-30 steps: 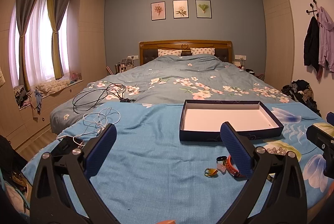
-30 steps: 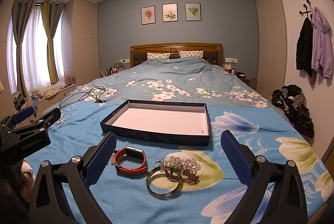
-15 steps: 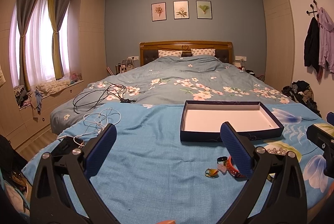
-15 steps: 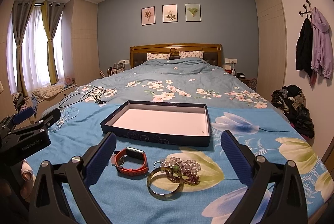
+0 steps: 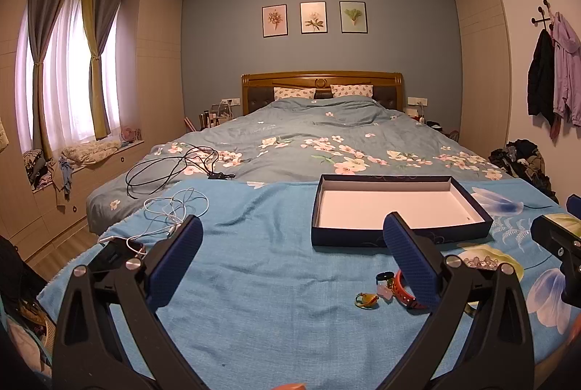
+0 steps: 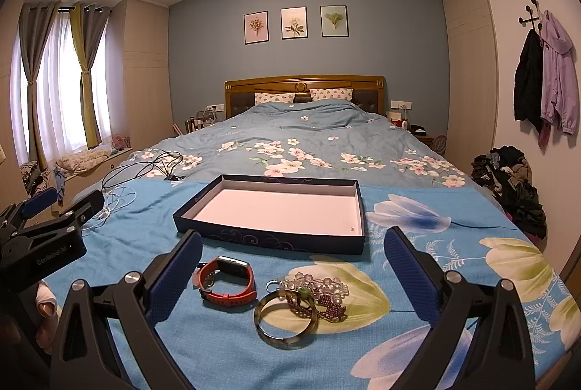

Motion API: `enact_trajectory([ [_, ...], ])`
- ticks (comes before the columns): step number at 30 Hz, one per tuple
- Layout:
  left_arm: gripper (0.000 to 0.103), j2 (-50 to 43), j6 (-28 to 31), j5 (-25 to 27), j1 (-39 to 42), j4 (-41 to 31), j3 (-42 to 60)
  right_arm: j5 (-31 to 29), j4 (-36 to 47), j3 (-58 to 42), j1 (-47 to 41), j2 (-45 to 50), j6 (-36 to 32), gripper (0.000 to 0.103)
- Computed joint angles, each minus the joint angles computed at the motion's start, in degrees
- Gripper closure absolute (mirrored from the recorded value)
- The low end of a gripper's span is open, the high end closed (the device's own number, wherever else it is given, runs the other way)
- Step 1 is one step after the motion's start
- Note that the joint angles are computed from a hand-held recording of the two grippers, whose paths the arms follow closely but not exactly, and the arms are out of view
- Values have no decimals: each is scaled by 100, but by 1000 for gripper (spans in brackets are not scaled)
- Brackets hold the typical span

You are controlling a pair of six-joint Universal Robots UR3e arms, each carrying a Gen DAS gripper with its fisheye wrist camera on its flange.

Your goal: Organize jewelry

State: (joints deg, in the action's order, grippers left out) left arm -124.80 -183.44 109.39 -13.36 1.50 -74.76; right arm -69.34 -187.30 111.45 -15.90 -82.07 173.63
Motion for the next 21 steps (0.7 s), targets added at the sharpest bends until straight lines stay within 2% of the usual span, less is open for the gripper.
enact_trajectory([
  [21,5,-39,54,-56,29,-42,17,-42,41,-31,9,34,-16,6],
])
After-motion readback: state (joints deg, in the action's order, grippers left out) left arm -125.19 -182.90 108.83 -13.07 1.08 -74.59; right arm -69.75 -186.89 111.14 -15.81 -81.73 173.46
